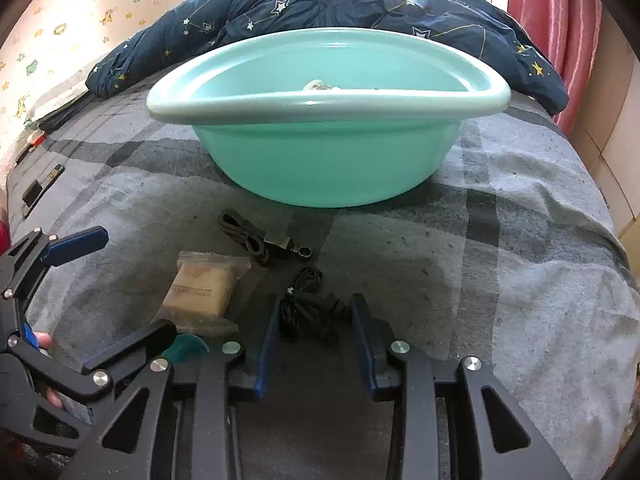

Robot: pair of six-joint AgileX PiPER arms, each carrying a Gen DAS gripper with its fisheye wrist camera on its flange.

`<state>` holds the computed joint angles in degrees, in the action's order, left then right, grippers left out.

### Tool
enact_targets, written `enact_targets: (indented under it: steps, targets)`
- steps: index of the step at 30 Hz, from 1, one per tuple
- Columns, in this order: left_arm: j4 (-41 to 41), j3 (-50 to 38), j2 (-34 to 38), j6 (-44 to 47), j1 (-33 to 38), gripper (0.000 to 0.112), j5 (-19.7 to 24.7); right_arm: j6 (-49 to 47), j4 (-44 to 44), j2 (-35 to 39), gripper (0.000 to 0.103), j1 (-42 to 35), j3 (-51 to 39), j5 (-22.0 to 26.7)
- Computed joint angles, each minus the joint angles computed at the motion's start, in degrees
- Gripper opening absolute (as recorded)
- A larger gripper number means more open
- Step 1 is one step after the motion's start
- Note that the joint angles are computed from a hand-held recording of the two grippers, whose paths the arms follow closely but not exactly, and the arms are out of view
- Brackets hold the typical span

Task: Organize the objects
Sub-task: 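Grasp the black clips with the right gripper while the left gripper grasps the snack bag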

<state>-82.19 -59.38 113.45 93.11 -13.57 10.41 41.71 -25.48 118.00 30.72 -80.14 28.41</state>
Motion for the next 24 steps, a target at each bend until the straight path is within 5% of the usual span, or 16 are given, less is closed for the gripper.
enact_targets:
  steps: [24]
  targets:
    - [34.0, -9.6, 5.1, -37.8, -3.4, 0.103, 5.7, 3.1, -2.0, -4.4, 0.036, -3.1, 2.9, -1.1]
